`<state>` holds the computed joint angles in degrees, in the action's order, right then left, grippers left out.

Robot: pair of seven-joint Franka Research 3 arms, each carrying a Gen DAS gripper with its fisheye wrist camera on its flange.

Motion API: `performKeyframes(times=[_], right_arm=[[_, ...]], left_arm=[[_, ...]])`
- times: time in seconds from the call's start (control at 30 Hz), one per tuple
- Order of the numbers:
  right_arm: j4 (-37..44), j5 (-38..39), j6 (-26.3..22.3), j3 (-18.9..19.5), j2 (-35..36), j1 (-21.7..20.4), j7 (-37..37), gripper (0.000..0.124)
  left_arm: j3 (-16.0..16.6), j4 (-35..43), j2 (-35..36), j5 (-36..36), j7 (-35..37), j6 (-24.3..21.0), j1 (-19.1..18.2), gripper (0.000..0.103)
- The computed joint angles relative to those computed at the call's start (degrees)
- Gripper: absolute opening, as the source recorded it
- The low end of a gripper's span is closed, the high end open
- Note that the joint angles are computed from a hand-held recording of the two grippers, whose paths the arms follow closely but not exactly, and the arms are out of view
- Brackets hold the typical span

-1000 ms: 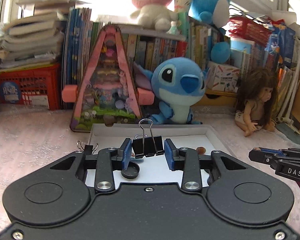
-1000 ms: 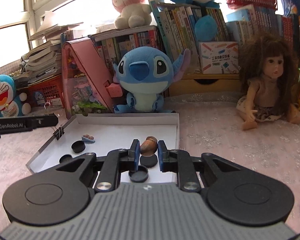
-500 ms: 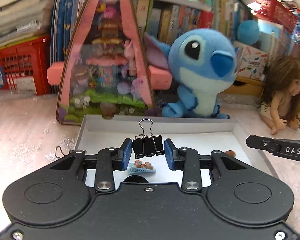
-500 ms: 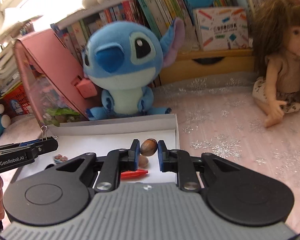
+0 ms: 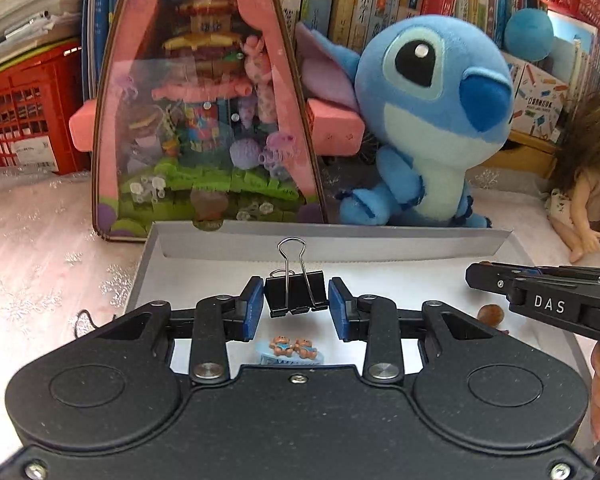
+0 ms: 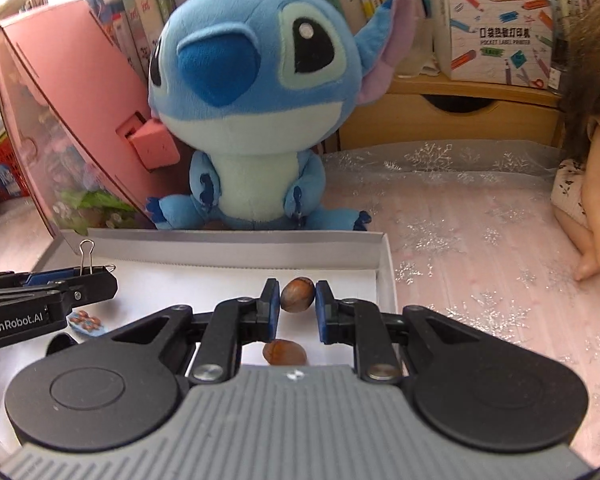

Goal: Organize rigid objects
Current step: 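Lower the binder clip and walnut into the tray and open both tools, then move both tools back from the tray toward the remaining objects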

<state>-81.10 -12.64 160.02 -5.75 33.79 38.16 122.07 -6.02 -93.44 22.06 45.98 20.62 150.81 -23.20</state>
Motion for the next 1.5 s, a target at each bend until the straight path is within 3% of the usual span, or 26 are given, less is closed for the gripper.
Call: performKeyframes(times=[0.4,0.5,0.6,0.77,1.1,1.23,1.5], right_arm=[[1.85,-1.66,-1.98,-0.49,1.23,0.81,0.39,0.023],[1.52,-1.43,-1.62,-0.34,0.98,0.68,0.68,0.030],[0.58,-1.17,-1.64,-0.23,0.07,0.64,1.46,0.047],[-4.20,-4.14,0.29,-1.89,-3.77,2.43,4.48,0.053],[-17.30,-20.99,4.73,-5.22,-15.24,6.88,17.54,0.071],[-22.33,-29.83,6.05,-5.42,-19.78,7.89,24.52,0.077],[-30.16,-45.46,5.55,-2.51,-27.11,7.39,36.96,0.084]], left_arm=[[-0.36,0.63,1.00,-3.27,2.30,-0.33,0.47,0.033],[-0.34,0.72,0.98,-3.64,2.40,0.14,0.51,0.033],[0.06,-0.97,-0.36,-3.43,0.45,2.53,0.59,0.042],[0.08,-3.73,-3.76,-0.36,-2.21,2.53,-0.04,0.052],[-3.49,-13.50,-13.97,7.30,-9.83,1.61,0.61,0.060],[-5.77,-18.36,-18.68,11.68,-13.41,1.20,1.34,0.069],[-10.84,-27.06,-26.84,14.54,-18.12,0.10,3.04,0.072]])
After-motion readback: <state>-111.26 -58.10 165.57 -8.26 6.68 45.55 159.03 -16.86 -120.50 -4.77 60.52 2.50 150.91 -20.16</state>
